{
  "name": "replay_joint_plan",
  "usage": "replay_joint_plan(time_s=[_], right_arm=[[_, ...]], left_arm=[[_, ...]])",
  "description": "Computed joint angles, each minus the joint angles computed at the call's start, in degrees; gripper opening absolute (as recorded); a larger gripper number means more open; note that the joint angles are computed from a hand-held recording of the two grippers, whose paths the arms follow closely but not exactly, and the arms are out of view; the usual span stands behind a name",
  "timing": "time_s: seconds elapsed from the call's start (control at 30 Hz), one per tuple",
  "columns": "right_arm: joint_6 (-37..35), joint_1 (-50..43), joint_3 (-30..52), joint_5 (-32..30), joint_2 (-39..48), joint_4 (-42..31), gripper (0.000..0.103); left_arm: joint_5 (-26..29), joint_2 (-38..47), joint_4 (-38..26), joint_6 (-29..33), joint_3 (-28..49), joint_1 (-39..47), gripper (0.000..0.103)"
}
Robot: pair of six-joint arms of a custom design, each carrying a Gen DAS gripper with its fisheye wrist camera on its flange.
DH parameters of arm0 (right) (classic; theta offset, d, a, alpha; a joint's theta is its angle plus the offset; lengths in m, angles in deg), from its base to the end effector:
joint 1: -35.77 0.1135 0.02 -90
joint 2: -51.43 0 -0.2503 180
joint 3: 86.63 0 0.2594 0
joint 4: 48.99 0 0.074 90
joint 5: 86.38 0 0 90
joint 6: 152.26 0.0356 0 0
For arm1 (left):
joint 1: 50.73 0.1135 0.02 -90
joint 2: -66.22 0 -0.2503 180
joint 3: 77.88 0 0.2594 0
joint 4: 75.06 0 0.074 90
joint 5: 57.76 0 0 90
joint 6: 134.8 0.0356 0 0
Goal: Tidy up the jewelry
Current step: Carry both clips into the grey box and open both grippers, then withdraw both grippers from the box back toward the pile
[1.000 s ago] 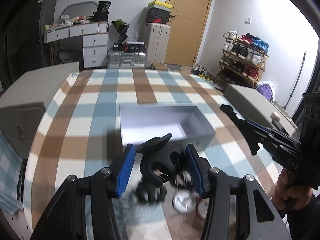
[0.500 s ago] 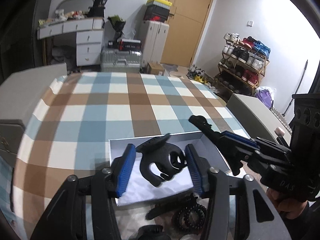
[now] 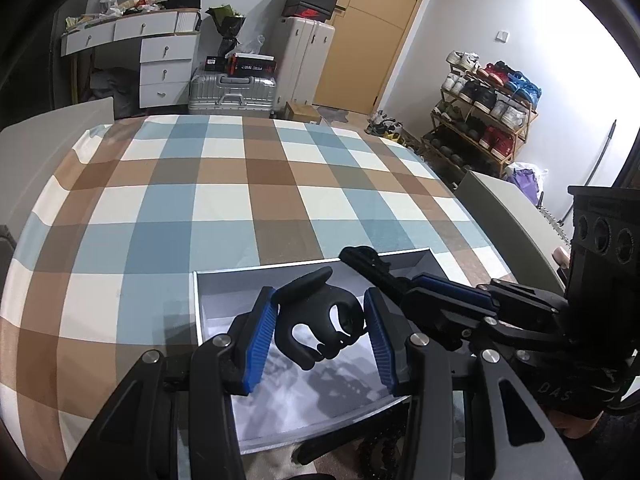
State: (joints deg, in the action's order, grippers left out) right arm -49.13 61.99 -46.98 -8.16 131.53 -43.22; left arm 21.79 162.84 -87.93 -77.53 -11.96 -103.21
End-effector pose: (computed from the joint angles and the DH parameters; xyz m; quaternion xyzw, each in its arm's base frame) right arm 0.2335 0.1231 0.1298 -0.1478 0.8699 0.2411 0.4042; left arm 0.2188 -0.2744 0.1546 0.1216 0.9078 -0.2041 0.3456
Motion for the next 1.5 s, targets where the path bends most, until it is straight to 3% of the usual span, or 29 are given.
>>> replay_joint_plan(time_s=[0.1,0.13,0.2,0.27,0.33,0.47,0.73,1.0,1.07,1.2,1.3,1.4,1.5], right_arm=[[0.4,0.1,0.0,-0.1,-0.3,-0.4,0.021],[0.7,0.0,0.0,-0.1,-0.3,-0.2,0.023],[1.1,-0.4,-0.5,0.3,-1.0,0.1,0.048],[1.8,-0.5,-2.4,1.7,-3.7,1.3,0.055],[2.2,-0.8,-4.2,2.0,-6.8,1.6,0.056],[3.5,-0.5,-7.6,4.6,-14.7,0.1,0.07],[4.4,0.7,-10.6,8.7,-26.7,-6.2,0.078],[5.0,5.4,-13.2,15.4,-38.4,-12.9,0.094],[5.4,7.3,-13.6,17.9,-41.1,-14.9,0.097],[5.9,11.0,-14.9,22.3,-46.9,-18.3,0.103],[6.5,15.1,-15.9,26.8,-51.5,-21.1,0.103],[7.4,18.5,-16.4,30.1,-54.4,-23.5,0.103],[8.3,22.8,-17.0,34.2,-57.1,-26.1,0.103]], left_arm=[[0.1,-0.4,0.8,-0.3,-0.4,0.3,0.042],[-0.1,-0.5,0.4,-0.2,-0.3,0.3,0.056],[0.1,-1.2,1.1,0.2,-0.9,0.3,0.066],[-0.3,-2.1,1.4,0.9,-1.5,-0.1,0.072],[-1.8,-2.9,0.5,1.5,-1.4,-0.8,0.075],[-4.1,-4.2,-1.0,1.2,-1.7,-1.9,0.075],[-11.0,-7.1,-5.0,-0.7,-2.6,-4.7,0.075],[-16.6,-10.1,-7.7,-4.0,-4.5,-6.9,0.076],[-18.6,-10.8,-8.3,-4.9,-5.0,-8.0,0.083],[-23.6,-12.6,-8.3,-5.9,-6.6,-11.1,0.084],[-27.0,-13.1,-9.5,-7.1,-6.9,-13.3,0.087],[-29.7,-13.8,-9.8,-8.9,-7.9,-15.6,0.099],[-32.5,-14.0,-10.9,-10.5,-8.2,-18.3,0.101]])
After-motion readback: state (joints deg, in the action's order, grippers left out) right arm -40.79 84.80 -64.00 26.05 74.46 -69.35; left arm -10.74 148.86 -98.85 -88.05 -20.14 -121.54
